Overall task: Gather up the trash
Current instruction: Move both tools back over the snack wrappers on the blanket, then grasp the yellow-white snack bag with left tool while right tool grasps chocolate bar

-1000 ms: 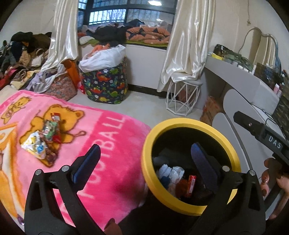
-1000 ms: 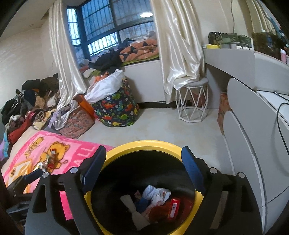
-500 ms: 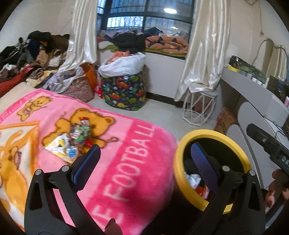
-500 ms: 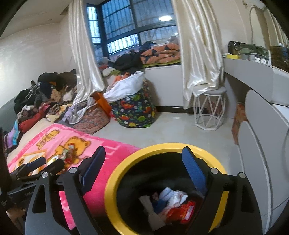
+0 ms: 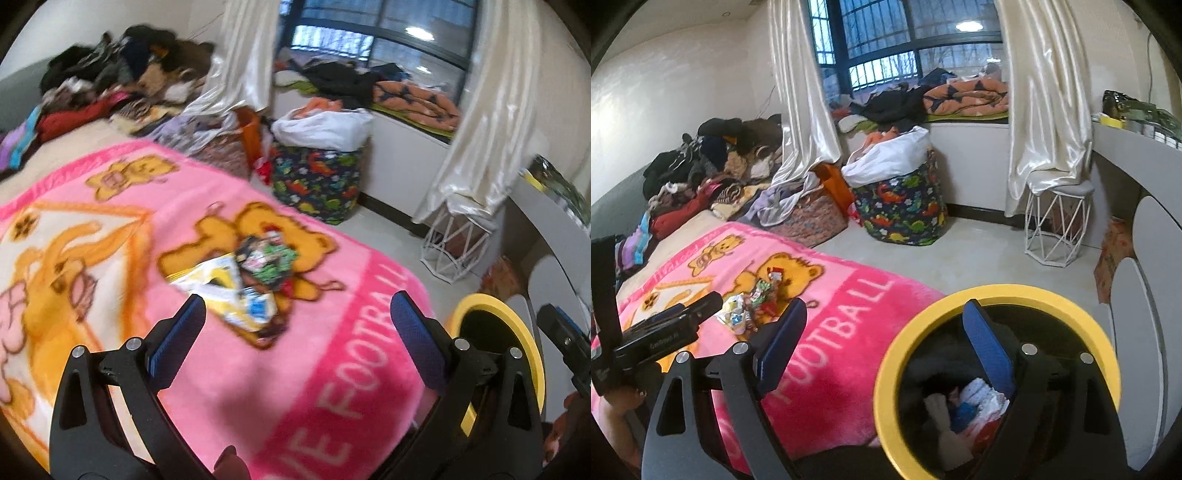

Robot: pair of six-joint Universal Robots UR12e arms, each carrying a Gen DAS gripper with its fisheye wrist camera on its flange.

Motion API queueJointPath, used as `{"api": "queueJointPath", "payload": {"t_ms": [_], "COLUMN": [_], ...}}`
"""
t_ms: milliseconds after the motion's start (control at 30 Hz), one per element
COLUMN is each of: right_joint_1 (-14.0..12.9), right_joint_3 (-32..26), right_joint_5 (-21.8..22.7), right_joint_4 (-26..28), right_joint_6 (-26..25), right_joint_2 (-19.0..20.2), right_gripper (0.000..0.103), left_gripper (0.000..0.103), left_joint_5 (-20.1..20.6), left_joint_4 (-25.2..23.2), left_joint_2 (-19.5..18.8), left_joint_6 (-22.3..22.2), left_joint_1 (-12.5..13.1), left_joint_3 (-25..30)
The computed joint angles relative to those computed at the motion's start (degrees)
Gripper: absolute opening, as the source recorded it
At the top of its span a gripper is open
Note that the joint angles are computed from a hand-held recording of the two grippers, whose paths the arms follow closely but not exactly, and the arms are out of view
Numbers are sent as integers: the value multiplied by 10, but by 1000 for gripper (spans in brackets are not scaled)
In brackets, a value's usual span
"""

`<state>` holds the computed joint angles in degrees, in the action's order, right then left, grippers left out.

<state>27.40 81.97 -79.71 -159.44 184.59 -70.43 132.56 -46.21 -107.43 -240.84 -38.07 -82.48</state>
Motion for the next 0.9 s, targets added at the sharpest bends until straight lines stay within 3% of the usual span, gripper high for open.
{"api": "queueJointPath", "payload": {"t_ms": [167, 333, 600, 900], "right_joint_1": [10, 18, 29, 41], "right_joint_3": [-26, -53, -92, -141], "right_joint_5": [14, 21, 46, 102], "right_joint_4": [27, 56, 113, 208], "right_joint_6": [1, -7, -8, -36], "right_joint_2": [18, 37, 65, 100], "right_gripper": [84, 81, 69, 55], "left_gripper": [92, 90, 76, 54], "left_joint_5": [-33, -82, -148, -221], "left_joint_4": [0, 31, 63, 26], "left_joint_2": [25, 41, 50, 43], "left_joint_6": [-57, -92, -133, -150], "left_joint_1": [17, 36, 67, 94], "left_joint_3": [-36, -67, -88, -84]}}
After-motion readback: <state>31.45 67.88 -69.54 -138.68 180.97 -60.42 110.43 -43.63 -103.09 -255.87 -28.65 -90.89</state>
